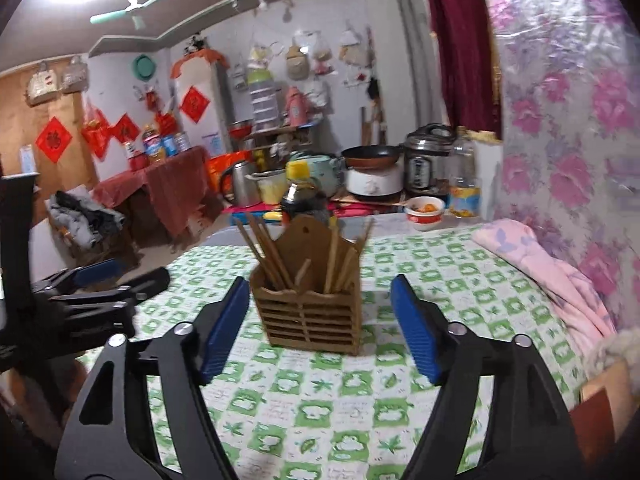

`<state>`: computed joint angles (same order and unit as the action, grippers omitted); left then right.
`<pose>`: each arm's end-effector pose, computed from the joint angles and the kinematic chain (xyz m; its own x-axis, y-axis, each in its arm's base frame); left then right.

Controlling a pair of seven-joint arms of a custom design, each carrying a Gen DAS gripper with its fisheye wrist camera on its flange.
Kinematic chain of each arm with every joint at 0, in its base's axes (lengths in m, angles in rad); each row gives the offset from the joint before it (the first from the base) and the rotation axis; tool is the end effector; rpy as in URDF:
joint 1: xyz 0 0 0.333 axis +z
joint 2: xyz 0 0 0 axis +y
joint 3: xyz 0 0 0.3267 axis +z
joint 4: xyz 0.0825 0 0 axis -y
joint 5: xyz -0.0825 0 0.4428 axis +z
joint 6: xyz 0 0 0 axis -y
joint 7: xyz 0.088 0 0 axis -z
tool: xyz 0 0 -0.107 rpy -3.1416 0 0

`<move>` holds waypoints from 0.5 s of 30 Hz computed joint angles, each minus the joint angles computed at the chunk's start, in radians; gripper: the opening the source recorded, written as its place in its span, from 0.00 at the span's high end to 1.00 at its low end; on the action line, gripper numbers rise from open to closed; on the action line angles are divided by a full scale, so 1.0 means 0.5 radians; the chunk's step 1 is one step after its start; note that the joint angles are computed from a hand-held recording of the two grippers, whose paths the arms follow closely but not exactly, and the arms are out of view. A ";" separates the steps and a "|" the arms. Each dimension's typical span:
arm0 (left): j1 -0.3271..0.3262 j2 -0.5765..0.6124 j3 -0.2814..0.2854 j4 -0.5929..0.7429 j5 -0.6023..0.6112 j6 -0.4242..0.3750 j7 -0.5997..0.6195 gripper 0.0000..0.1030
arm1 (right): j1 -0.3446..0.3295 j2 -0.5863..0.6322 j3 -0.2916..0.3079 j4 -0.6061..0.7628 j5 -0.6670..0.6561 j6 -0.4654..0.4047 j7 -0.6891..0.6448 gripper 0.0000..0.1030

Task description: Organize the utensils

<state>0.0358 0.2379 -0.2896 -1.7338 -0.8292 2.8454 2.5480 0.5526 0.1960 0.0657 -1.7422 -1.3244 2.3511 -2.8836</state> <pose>0.7178 -0.1269 0.5211 -0.4967 -0.8668 0.0433 -0.4797 0.2326 -0.8460 0.5921 0.4006 0.5027 -0.2995 -0.9427 -0.1469 -0.3674 0.2560 -0.8941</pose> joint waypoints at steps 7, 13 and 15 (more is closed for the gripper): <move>0.003 -0.049 -0.071 -0.268 -0.243 0.346 0.421 0.06 | 0.064 0.040 0.020 -0.095 -0.098 -0.170 0.191 0.18; -0.034 0.022 0.026 -0.315 0.105 0.226 0.091 0.06 | 0.093 0.116 0.017 -0.126 -0.069 -0.196 0.188 0.10; -0.061 0.045 0.086 -0.312 0.301 0.150 -0.112 0.06 | 0.090 0.143 0.021 -0.119 0.038 -0.187 0.085 0.10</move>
<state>0.0054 0.2602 -0.2466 -1.8899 -0.6785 2.9204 2.4920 0.5977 0.2678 0.0763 -1.8016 -1.3052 2.2578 -2.8411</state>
